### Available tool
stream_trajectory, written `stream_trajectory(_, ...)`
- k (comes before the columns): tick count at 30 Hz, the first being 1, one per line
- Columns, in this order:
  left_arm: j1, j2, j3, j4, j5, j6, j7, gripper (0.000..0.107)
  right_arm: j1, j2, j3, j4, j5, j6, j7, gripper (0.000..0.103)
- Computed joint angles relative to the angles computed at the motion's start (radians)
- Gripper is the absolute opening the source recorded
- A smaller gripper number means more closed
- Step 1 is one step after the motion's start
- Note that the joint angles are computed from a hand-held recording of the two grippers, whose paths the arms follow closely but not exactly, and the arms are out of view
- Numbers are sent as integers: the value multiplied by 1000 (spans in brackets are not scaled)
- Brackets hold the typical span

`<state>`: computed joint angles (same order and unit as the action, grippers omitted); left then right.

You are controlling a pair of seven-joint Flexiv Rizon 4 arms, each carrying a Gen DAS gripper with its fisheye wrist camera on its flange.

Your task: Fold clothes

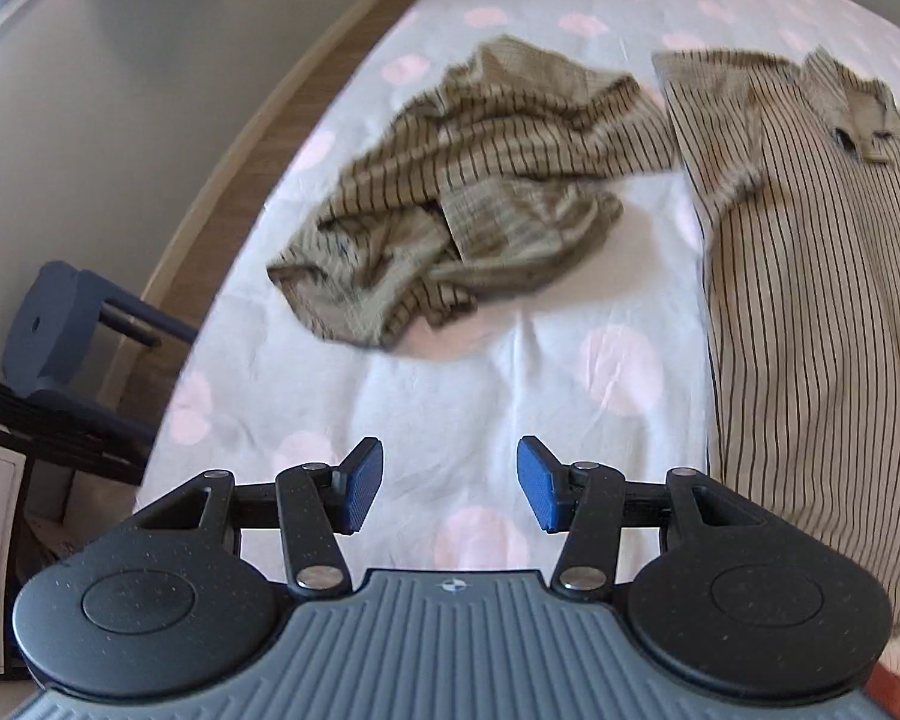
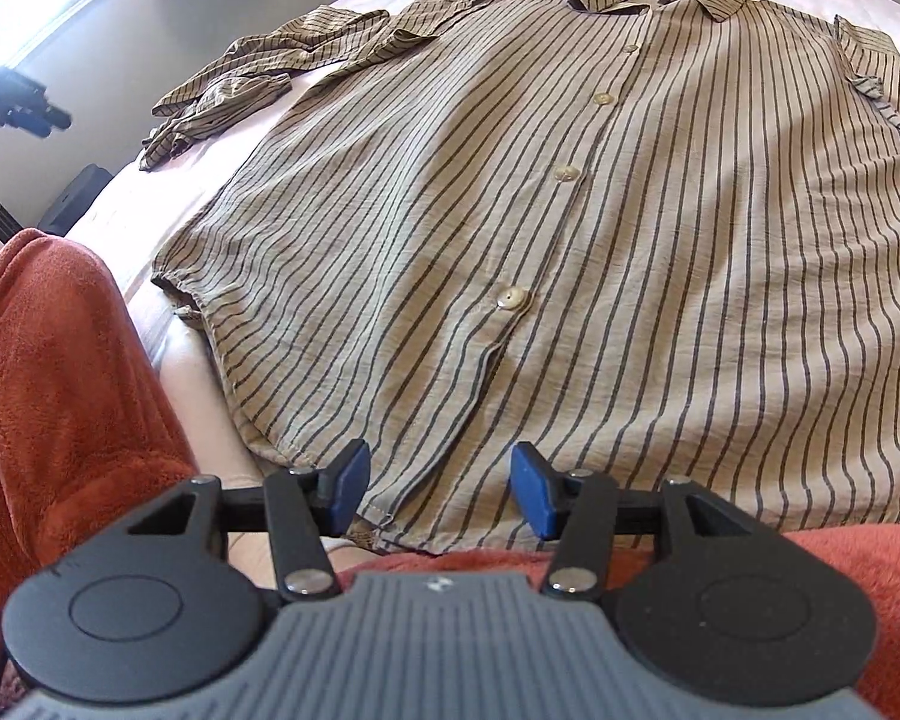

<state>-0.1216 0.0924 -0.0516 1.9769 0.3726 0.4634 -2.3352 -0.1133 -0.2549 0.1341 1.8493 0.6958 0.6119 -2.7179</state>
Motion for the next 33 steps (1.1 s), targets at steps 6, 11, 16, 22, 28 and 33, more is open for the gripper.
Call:
stream_trajectory(6, -9, -72, 34, 158, -248, 308, 71, 48, 5, 4, 1, 8, -5, 8, -5, 56)
stream_trajectory(11, -18, -190, 20, 179, -443, 407, 194, 48, 2, 4, -2, 4, 6, 6, 1, 56)
stream_trajectory(16, -33, -288, 6, 127, -521, 389, 263, 48, 4, 0, -1, 3, 3, 9, 2, 56)
stream_trajectory(22, -52, -370, 2, 73, -570, 357, 293, 47, -2, -7, 0, -7, 9, -7, 5, 57)
stream_trajectory(28, -69, -392, -16, 79, -627, 388, 346, 12, -7, -12, 0, -19, 15, -22, 11, 58)
stream_trajectory(33, -94, -347, -18, 87, -620, 428, 363, 5, -5, -5, 2, -16, 21, -12, 11, 58)
